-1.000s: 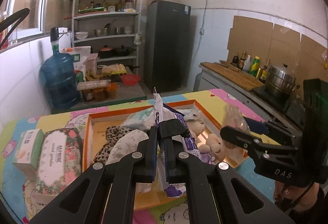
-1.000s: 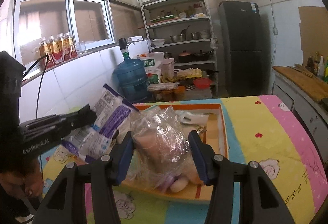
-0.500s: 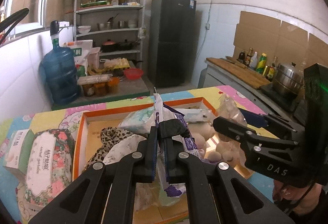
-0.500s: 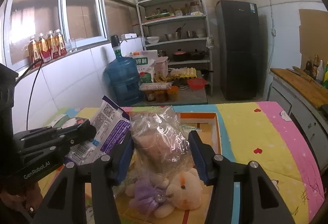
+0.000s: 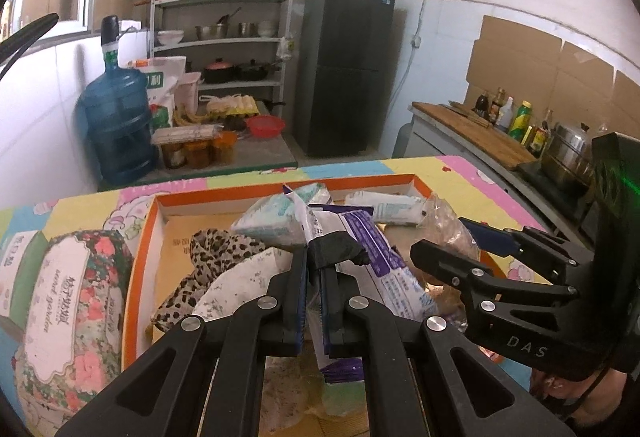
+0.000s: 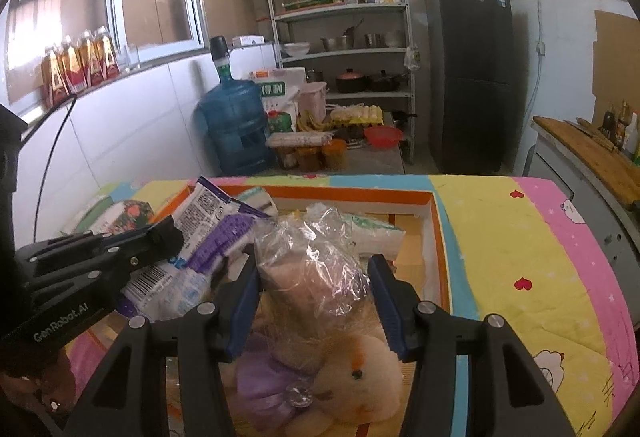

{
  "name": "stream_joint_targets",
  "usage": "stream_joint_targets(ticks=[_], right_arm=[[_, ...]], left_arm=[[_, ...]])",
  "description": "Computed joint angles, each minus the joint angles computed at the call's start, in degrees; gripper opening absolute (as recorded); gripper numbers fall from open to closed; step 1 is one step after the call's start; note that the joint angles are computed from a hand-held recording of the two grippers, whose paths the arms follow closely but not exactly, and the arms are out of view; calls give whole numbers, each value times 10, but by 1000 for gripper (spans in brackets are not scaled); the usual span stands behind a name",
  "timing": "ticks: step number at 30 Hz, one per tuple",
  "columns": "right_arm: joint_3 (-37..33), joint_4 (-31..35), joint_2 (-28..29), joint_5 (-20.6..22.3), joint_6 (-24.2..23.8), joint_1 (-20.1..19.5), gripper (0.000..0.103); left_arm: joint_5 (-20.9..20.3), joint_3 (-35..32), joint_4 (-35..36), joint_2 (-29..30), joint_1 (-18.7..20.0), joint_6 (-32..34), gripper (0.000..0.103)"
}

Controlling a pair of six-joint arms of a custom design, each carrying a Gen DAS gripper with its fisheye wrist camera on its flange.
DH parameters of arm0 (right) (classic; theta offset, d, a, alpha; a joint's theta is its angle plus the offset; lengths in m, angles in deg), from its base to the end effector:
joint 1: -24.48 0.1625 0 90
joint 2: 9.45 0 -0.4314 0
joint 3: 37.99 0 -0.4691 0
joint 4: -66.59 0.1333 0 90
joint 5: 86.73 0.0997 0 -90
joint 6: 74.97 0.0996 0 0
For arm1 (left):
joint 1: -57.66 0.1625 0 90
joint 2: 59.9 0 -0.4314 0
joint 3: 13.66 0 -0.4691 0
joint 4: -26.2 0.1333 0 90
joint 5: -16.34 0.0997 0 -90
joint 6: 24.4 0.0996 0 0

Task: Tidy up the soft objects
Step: 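Open both tools to drop the packet and bag into the box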

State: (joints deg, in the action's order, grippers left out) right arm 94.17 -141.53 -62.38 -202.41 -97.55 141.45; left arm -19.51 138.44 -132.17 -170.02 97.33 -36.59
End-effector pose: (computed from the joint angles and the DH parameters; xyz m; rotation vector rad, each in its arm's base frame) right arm 0.2988 -0.3884 0.0386 0.8907 -2.4241 0.9306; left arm -0.1063 -0.3662 0.2459 0.4978 2.2956 -1.0861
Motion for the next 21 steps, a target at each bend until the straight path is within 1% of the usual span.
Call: stream_joint_targets(ticks=[4, 7, 9, 10, 11, 12, 15, 17, 21], right_arm=[[-6, -1, 9, -11, -6, 4, 55], [-6, -6, 11, -11, -10, 2, 56], [-5, -2, 9, -1, -7, 0, 64], [-5, 0, 8, 3, -6, -1, 65], [-5, 0, 8, 5, -7, -1, 66], [-4, -2, 8, 5, -8, -1, 66], [-3, -5, 7, 9, -8, -1, 66], [-2, -6, 6, 12, -7, -2, 66], [-1, -13, 6, 16, -9, -2, 66]], left_arm=[[1, 0, -7, 4, 3, 4, 6], [15, 5, -24, 11, -3, 18, 8], [11, 6, -25, 8, -3, 22, 15], [7, 6, -22, 7, -3, 18, 21], [2, 6, -19, 5, -2, 16, 23], [1, 6, -18, 3, -2, 15, 24], [0, 8, -7, -6, -4, 11, 34], [-2, 10, -7, -14, -4, 10, 43], [1, 14, -7, -26, -12, 10, 55]])
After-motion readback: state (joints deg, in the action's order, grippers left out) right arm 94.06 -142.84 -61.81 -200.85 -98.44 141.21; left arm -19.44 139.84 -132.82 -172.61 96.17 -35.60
